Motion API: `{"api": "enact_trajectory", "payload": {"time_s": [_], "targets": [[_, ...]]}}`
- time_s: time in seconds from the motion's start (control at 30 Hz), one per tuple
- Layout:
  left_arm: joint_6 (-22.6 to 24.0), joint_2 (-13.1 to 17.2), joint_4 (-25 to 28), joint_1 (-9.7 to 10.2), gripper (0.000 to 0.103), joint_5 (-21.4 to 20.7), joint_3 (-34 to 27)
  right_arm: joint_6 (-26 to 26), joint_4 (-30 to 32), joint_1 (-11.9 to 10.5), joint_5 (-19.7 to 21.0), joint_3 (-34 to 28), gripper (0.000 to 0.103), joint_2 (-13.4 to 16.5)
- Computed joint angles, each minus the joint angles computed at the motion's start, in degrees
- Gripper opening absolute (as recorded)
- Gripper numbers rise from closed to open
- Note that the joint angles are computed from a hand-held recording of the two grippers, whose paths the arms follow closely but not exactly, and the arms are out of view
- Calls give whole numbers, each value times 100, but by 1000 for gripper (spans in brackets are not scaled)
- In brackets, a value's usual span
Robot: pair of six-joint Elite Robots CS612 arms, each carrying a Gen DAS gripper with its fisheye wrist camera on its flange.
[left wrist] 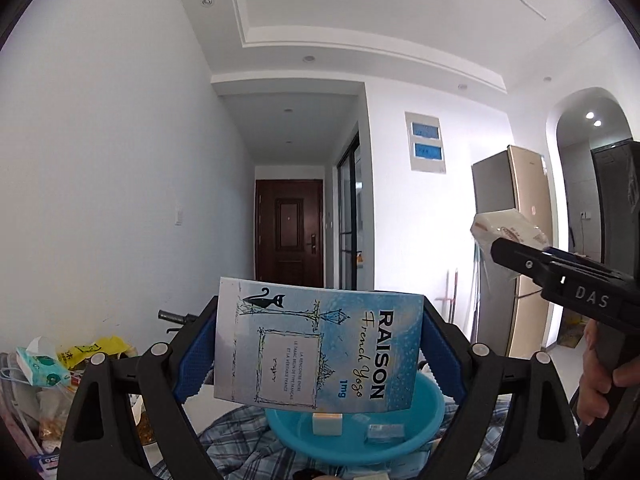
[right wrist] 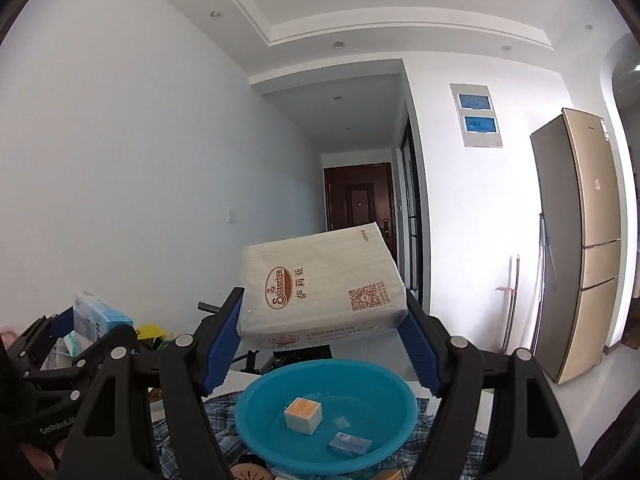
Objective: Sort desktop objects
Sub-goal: 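Lift the RAISON box and tissue pack and carry them over the basin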
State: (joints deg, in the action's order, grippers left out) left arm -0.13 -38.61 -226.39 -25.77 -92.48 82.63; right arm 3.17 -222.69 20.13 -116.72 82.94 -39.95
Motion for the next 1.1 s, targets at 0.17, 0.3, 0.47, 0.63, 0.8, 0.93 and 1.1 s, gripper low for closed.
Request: {"api": "enact_trajectory", "payload": {"time_s": [0.17,0.3,0.47,0.63,0.8,0.93,1.1], "targets": [[-189,14,-133,20,92,-199,-100,-239,-217,20,-65,-116,72,35],[-629,77,-120,72,92,-490,-306,-653,-645,106,-393,-324,72,187],[-722,159,-49,108,92,-623,-574,-598,-754,92,-191,-375,72,249],[-916,281,118,165,92,-513,-717,-628,-463,122,-511,-497,72,318],[-1104,336,258,214,92,-658,-849,-506,-502,121,-603,-529,72,344],[-936,341,205,174,92,-438,-828,-544,-459,128,-596,-575,72,366],[-659,368,70,96,92,-392,-816,-629,-289,152,-571,-713,73,439]]}}
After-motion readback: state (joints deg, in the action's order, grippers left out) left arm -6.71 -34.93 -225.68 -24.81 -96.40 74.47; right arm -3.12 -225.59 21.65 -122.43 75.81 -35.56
